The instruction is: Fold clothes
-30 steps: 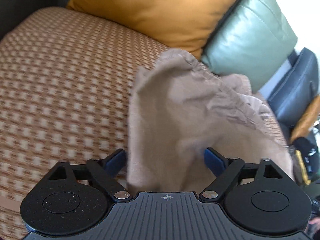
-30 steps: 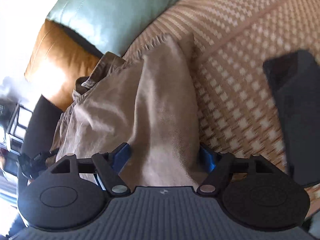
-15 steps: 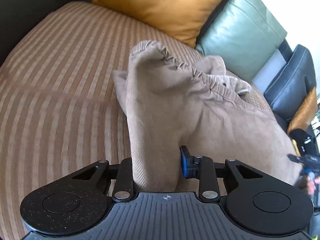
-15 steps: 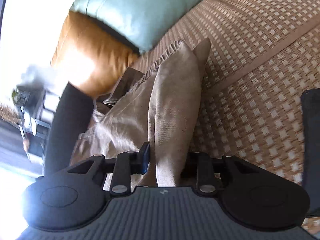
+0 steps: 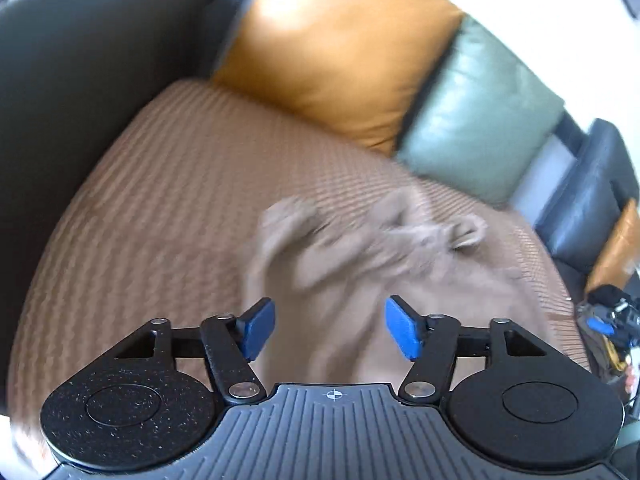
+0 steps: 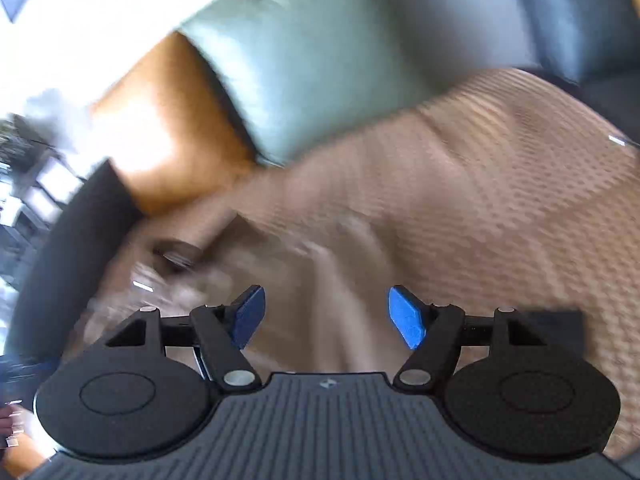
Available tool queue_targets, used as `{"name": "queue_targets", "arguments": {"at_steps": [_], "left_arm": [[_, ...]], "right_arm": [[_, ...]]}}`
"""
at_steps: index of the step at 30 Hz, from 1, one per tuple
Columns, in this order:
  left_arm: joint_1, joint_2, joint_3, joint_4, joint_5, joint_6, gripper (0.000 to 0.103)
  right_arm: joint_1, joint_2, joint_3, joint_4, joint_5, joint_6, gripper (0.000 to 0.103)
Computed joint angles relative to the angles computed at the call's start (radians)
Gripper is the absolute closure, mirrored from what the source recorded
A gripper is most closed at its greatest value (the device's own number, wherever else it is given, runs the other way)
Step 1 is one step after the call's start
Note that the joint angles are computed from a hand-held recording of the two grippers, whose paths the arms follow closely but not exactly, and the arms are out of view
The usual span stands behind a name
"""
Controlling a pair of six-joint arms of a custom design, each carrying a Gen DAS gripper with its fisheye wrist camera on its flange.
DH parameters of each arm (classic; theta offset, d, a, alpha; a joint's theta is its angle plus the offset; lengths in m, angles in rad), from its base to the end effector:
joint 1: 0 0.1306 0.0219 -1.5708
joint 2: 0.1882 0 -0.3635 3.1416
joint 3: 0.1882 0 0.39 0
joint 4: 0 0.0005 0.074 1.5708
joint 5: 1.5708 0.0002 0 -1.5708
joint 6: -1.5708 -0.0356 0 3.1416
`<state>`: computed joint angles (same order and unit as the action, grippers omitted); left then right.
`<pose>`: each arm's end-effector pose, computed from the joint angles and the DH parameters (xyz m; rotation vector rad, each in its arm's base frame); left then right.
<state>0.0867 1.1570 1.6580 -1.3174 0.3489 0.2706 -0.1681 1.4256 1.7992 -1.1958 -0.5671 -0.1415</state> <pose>0.3559 0.0182 0.5938 -0.2589 2.3674 -0.5034 0.4678 -0.0605 0.5598 0.0949 2.3229 0.6609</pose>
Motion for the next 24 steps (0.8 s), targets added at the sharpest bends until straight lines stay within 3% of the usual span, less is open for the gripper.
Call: {"name": "queue_targets", "arguments": {"at_steps": [5,11,14,16,17,18,19,20,23,24], "left_arm": [[-0.154,0.244,0.239,0.014,-0.054,0.068,0.023],[-0.253,0.572,0.6,-0.146,-0.166,0.08,0.023],[-0.265,0.672,0.713,-0.206,-0.191,0.069,0.023],[-0.266,0.703,0.738,-0.219,-0.181,0.062,0.027],[-0.267,0.705,0.729,-0.22,-0.183,0.053,0.032],[-0.27,0.723,0.746,-0.234,-0.19,0.047,0.056],[-0.271,0.742,0.763,-0.248,-0.193,0.048,0.068],[-0.272,0.758,0.782,-0.26,-0.191,0.055,0.088],[-0.273,0.778,0.801,-0.249,-0.203,0.07,0.102],[-0.268,0.773,0.785,-0.226,-0.201,0.088,0.103]], "right_arm": [[0.111,0.121,0.155,0.005,-0.071,-0.025,0.03],[0.195,0.332,0.356,-0.043,-0.121,-0.173,0.03],[0.208,0.418,0.435,-0.056,-0.18,-0.266,0.031],[0.215,0.468,0.487,-0.078,-0.197,-0.271,0.034],[0.22,0.489,0.513,-0.095,-0.195,-0.26,0.034],[0.225,0.51,0.538,-0.112,-0.193,-0.25,0.035],[0.233,0.525,0.553,-0.124,-0.188,-0.245,0.037],[0.241,0.538,0.568,-0.136,-0.177,-0.246,0.038],[0.259,0.593,0.635,-0.188,-0.145,-0.231,0.054],[0.264,0.609,0.654,-0.201,-0.139,-0.223,0.07]]}}
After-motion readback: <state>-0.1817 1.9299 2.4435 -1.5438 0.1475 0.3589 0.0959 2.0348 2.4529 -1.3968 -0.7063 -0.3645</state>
